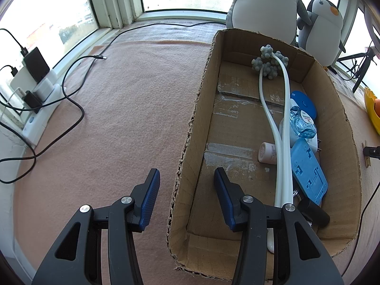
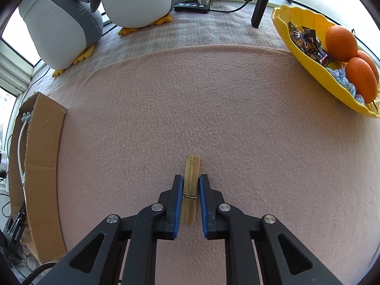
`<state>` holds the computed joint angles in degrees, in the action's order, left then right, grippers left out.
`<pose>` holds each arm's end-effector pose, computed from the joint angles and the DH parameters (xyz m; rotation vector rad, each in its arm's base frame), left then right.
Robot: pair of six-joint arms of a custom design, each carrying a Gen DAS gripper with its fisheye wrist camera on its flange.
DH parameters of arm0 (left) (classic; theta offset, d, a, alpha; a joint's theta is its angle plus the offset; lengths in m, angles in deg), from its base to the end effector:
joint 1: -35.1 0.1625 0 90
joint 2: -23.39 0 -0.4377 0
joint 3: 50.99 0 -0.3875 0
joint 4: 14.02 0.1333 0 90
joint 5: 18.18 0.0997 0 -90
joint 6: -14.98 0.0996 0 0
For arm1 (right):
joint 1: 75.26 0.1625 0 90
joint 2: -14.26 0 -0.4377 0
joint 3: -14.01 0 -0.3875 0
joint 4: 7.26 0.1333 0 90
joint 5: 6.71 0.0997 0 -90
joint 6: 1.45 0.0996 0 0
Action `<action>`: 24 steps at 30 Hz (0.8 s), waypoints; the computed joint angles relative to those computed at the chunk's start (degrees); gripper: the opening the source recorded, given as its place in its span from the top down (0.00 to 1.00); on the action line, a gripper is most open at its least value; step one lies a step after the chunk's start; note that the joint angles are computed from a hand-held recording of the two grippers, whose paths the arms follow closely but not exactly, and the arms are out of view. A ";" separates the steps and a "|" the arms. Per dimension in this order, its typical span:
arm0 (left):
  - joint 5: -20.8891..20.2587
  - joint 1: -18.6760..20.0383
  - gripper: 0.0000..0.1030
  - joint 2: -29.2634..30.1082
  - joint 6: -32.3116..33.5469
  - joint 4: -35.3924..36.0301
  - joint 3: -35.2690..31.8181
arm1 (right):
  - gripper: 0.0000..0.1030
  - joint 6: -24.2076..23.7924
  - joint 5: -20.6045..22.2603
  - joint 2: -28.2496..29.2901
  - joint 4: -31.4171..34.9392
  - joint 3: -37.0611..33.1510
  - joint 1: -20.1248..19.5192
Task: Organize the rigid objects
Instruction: 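Move the right gripper to the wooden clothespin and grasp it, then carry the clothespin with the right gripper into the box and release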
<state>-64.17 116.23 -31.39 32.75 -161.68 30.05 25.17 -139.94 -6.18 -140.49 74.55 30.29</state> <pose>0.0887 -0.7449 0.3394 0.2733 2.2785 -0.5675 0.2799 -0.7630 -0.0013 -0.2601 -2.4116 0.4076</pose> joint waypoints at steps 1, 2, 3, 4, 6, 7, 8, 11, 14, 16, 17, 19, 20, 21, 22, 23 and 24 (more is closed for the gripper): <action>-0.03 0.02 0.55 -0.01 0.00 0.02 -0.02 | 0.89 -0.44 -0.18 0.12 0.01 -0.13 0.06; -0.05 0.04 0.55 -0.03 0.01 0.06 -0.05 | 0.89 -0.87 -0.38 0.15 -0.14 -0.07 0.15; -0.06 0.04 0.55 -0.02 -0.01 0.07 -0.05 | 0.89 -1.21 -0.44 0.21 -0.34 -0.03 0.23; -0.09 0.05 0.55 -0.04 0.00 0.09 -0.05 | 0.89 -1.48 -0.40 0.34 -0.51 -0.11 0.31; -0.12 0.03 0.55 -0.02 -0.10 0.08 -0.03 | 0.89 -2.24 -0.57 0.48 -1.27 -0.12 0.61; -0.16 0.06 0.55 -0.03 -0.11 0.07 -0.02 | 0.89 -2.84 -0.87 0.61 -1.89 -0.15 0.87; -0.10 0.01 0.55 0.00 -0.13 0.02 0.02 | 0.89 -3.61 -1.07 1.24 -2.28 -0.97 1.17; -0.07 0.08 0.55 -0.02 0.05 -0.12 0.05 | 0.89 -6.50 -0.60 1.47 -4.18 -1.42 2.14; -0.03 0.04 0.55 0.00 0.04 -0.15 0.10 | 0.89 -10.19 -0.54 3.04 -4.82 -4.22 3.57; -0.08 0.07 0.55 -0.01 0.01 -0.12 0.07 | 0.89 -12.36 0.08 4.40 -4.58 -6.84 4.50; -0.07 0.08 0.55 -0.02 0.07 -0.11 0.04 | 0.89 -13.52 0.58 5.14 -4.37 -8.29 4.94; -0.06 0.07 0.55 -0.01 0.05 -0.14 0.06 | 0.89 -15.87 1.06 6.86 -3.86 -11.41 5.83; -0.09 0.09 0.55 -0.02 0.06 -0.11 0.04 | 0.89 -17.03 1.41 7.83 -3.44 -13.16 6.24; -0.09 0.08 0.55 -0.01 0.06 -0.13 0.05 | 0.89 -18.19 2.09 8.64 -3.20 -14.69 6.63; -0.11 0.09 0.55 -0.02 0.04 -0.10 0.03 | 0.89 -19.23 2.88 9.30 -2.95 -15.97 6.97; -0.09 0.07 0.55 0.00 -0.02 -0.12 0.06 | 0.89 -20.02 3.53 10.22 -2.27 -17.67 7.40; -0.09 0.08 0.55 -0.01 0.04 -0.11 0.04 | 0.89 -20.99 4.50 11.03 -1.89 -19.15 7.70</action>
<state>-64.26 116.31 -31.40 32.79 -161.79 30.08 4.18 -135.44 4.85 -142.38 55.40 37.99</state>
